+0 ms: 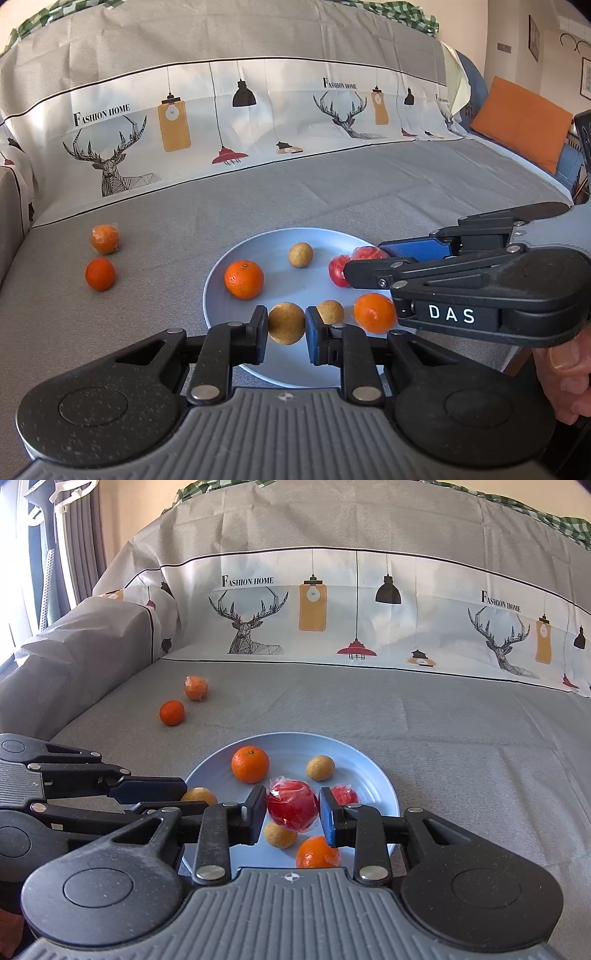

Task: Organize fruits
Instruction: 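Hold both fruits over the blue plate and open both grippers, then move both grippers back to the last two oranges on the sofa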

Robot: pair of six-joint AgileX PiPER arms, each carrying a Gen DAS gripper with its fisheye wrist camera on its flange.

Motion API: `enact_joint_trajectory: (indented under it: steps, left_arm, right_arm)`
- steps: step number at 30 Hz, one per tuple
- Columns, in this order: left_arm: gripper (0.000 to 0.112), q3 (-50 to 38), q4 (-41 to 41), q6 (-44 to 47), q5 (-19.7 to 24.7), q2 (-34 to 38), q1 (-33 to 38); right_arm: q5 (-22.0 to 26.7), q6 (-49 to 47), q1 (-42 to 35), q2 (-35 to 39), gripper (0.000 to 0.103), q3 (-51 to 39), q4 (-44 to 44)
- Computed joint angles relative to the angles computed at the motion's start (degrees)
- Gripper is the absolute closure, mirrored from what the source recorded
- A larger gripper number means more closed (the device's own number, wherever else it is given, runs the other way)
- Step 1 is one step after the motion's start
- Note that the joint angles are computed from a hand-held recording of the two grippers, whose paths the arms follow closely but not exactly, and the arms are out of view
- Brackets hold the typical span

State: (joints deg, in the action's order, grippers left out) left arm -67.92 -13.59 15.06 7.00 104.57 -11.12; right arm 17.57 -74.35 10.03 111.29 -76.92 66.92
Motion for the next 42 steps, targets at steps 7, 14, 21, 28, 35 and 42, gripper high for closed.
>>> enact_joint_trajectory:
  steps: [7,14,21,28,35,42]
  left_arm:
    - [0.089,0.0,0.3,-0.3,0.0,0.0,0.0]
    - [0.089,0.0,0.7,-0.8,0.0,0.0,-0.1]
    - [0.089,0.0,0.6,-0.7,0.0,0.0,-0.1]
    - [0.089,0.0,-0.3,0.2,-0.1,0.0,-0.1]
    - [0.089,0.1,-2.8,2.4,-0.3,0.0,-0.2]
    - [0.081,0.5,-8.2,4.5,-1.0,-1.0,1.4]
  right_arm:
    - [-0.2,0.0,0.2,-0.1,0.071,0.2,0.0]
    - [-0.3,0.0,0.3,-0.1,0.071,0.2,0.0]
    - [-0.4,0.0,0.3,-0.1,0.071,0.2,0.0]
    - [-0.5,0.0,0.5,-0.1,0.071,0.3,0.0]
    - [-0.6,0.5,0.5,-0.2,0.070,0.3,-0.5]
    - [-2.9,4.3,0.5,-0.4,0.039,0.2,-1.0]
